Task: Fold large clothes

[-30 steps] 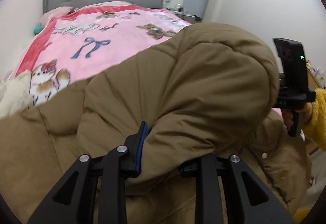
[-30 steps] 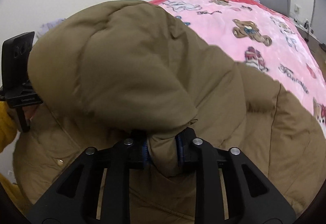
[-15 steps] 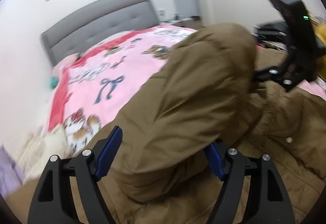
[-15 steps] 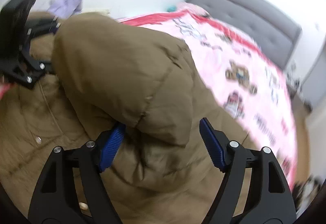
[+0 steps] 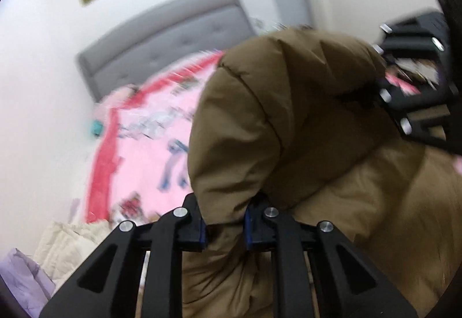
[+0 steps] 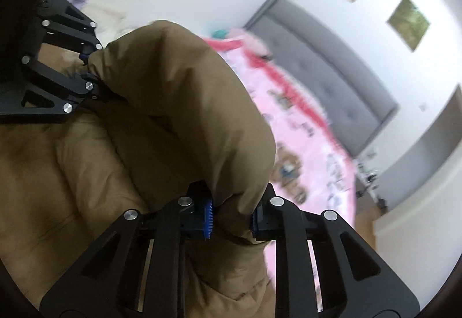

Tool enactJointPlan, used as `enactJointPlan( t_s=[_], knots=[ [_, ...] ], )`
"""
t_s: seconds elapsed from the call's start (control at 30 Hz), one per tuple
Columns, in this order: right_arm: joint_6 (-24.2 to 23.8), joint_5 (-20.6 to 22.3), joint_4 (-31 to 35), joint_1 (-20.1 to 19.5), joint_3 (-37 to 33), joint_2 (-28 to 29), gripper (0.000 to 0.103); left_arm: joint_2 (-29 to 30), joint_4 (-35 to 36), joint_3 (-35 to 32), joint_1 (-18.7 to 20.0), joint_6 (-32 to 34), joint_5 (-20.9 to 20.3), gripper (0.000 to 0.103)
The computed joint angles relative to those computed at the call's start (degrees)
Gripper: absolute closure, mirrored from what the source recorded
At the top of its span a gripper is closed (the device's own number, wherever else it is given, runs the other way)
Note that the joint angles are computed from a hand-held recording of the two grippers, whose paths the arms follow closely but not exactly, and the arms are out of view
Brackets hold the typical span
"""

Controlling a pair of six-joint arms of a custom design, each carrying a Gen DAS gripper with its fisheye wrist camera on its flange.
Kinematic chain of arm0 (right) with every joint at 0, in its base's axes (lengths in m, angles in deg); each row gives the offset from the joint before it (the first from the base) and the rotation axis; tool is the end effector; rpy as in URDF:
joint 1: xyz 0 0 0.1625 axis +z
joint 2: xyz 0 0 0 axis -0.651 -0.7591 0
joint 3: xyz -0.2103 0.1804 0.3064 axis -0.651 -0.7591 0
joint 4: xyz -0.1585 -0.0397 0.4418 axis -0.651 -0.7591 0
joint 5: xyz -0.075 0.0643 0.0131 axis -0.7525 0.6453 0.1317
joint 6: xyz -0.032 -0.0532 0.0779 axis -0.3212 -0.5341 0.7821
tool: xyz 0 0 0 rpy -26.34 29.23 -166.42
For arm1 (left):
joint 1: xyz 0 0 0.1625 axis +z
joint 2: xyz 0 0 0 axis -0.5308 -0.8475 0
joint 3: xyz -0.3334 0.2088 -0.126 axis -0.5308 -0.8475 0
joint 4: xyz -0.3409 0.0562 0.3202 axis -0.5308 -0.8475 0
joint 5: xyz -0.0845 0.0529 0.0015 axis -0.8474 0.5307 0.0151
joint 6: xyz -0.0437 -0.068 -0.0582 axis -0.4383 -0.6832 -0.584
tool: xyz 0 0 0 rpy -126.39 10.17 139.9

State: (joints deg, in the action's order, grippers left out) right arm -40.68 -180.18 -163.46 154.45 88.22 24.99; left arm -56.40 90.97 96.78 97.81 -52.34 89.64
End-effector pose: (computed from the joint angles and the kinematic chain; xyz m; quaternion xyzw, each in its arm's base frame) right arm 0.4168 -0.7657 0.1048 0.4780 -0.6936 0.3202 0.4335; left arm -0.1408 -0.7803 0.3297 0.4263 0.7620 -0.3214 0.3666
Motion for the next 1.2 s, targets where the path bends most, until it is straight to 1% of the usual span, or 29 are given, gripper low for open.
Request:
enactJointPlan(
  t_s=[0.03, 0.07, 0.1, 0.13, 0.17, 0.23, 0.27, 0.3, 0.33, 0.37, 0.4, 0.43, 0.47, 0.53, 0.57, 0.67, 0.7, 0.77, 0.83, 0.97, 1.0, 1.07, 1.13, 1.2],
  knots=[
    [2.2, 1.5, 1.3, -0.1, -0.8, -0.1, 0.086, 1.0, 0.0, -2.3, 0.1, -0.2, 0.5, 0.086],
    [4.5, 2.9, 2.6, -0.2, -0.7, -0.8, 0.086, 2.3, 2.2, -5.6, 0.4, -1.5, 1.9, 0.086],
    [5.9, 3.8, 3.7, -0.3, 0.2, -1.7, 0.086, 2.7, 3.9, -7.2, 0.7, -2.6, 3.0, 0.086],
    [8.0, 5.0, 5.2, -0.4, 2.2, -3.3, 0.086, 2.6, 6.4, -7.8, 1.1, -3.6, 4.5, 0.086],
    [8.9, 5.7, 5.8, -0.5, 4.1, -4.5, 0.086, 1.4, 7.3, -6.2, 1.4, -3.6, 5.6, 0.086],
    [10.7, 6.7, 7.5, -0.6, 10.6, -8.4, 0.086, -2.8, 8.2, 0.7, 1.8, -3.1, 7.4, 0.086],
    [12.3, 7.1, 9.3, -0.7, 14.8, -10.9, 0.086, -5.2, 9.4, 4.9, 1.9, -3.5, 7.8, 0.086],
    [13.6, 7.3, 10.4, -0.7, 17.3, -12.4, 0.086, -7.7, 9.7, 9.7, 1.9, -3.8, 7.5, 0.086],
    [15.3, 7.3, 11.9, -0.7, 19.7, -13.8, 0.086, -9.3, 10.1, 12.8, 1.7, -4.2, 7.0, 0.086],
    [17.0, 6.9, 13.1, -0.5, 23.1, -15.7, 0.085, -11.2, 10.4, 16.8, 1.5, -5.4, 6.6, 0.086],
    [17.8, 6.5, 13.0, -0.4, 25.1, -16.6, 0.085, -12.9, 10.6, 20.0, 1.4, -7.2, 6.3, 0.085],
    [19.1, 6.2, 13.0, -0.2, 26.9, -17.4, 0.084, -14.2, 10.9, 22.2, 1.4, -8.7, 6.3, 0.085],
    [21.8, 6.0, 13.4, -0.1, 29.0, -18.4, 0.083, -16.0, 10.3, 25.3, 1.2, -10.7, 6.2, 0.084],
    [25.3, 6.2, 13.4, 0.0, 31.3, -19.6, 0.083, -18.7, 9.3, 29.8, 1.0, -14.4, 6.0, 0.083],
    [27.2, 6.0, 13.1, 0.1, 32.6, -20.0, 0.082, -18.3, 9.4, 29.3, 1.1, -15.3, 5.6, 0.083],
    [27.6, 3.7, 10.2, 1.0, 35.3, -19.8, 0.082, -19.6, 8.5, 32.2, 1.1, -19.2, 5.4, 0.082],
    [27.5, 2.8, 9.1, 1.3, 35.9, -19.3, 0.082, -19.7, 8.4, 32.3, 1.1, -19.1, 5.0, 0.082],
    [27.8, 1.0, 7.9, 2.0, 37.8, -19.1, 0.081, -22.0, 5.7, 36.8, 0.6, -17.9, 3.5, 0.079],
    [27.0, -1.0, 6.8, 2.4, 39.3, -19.0, 0.080, -23.0, 3.7, 39.0, 0.3, -16.2, 2.8, 0.075],
    [27.5, -3.7, 8.0, 2.1, 40.7, -19.0, 0.071, -26.1, 4.7, 42.0, -1.0, -17.6, 2.4, 0.072],
    [28.2, -3.7, 8.8, 2.2, 41.0, -19.4, 0.071, -27.1, 4.9, 43.2, -1.6, -18.0, 2.0, 0.070],
    [31.8, -2.5, 11.4, 2.0, 41.8, -20.7, 0.069, -28.1, 5.8, 44.3, -2.9, -17.4, -0.2, 0.060],
    [34.0, -2.0, 13.3, 1.5, 40.4, -20.4, 0.069, -29.7, 7.4, 45.3, -3.8, -18.5, -0.5, 0.053],
    [36.5, -1.5, 14.6, 1.1, 40.3, -20.8, 0.069, -30.0, 10.3, 45.3, -4.5, -22.1, -1.1, 0.053]
  ],
)
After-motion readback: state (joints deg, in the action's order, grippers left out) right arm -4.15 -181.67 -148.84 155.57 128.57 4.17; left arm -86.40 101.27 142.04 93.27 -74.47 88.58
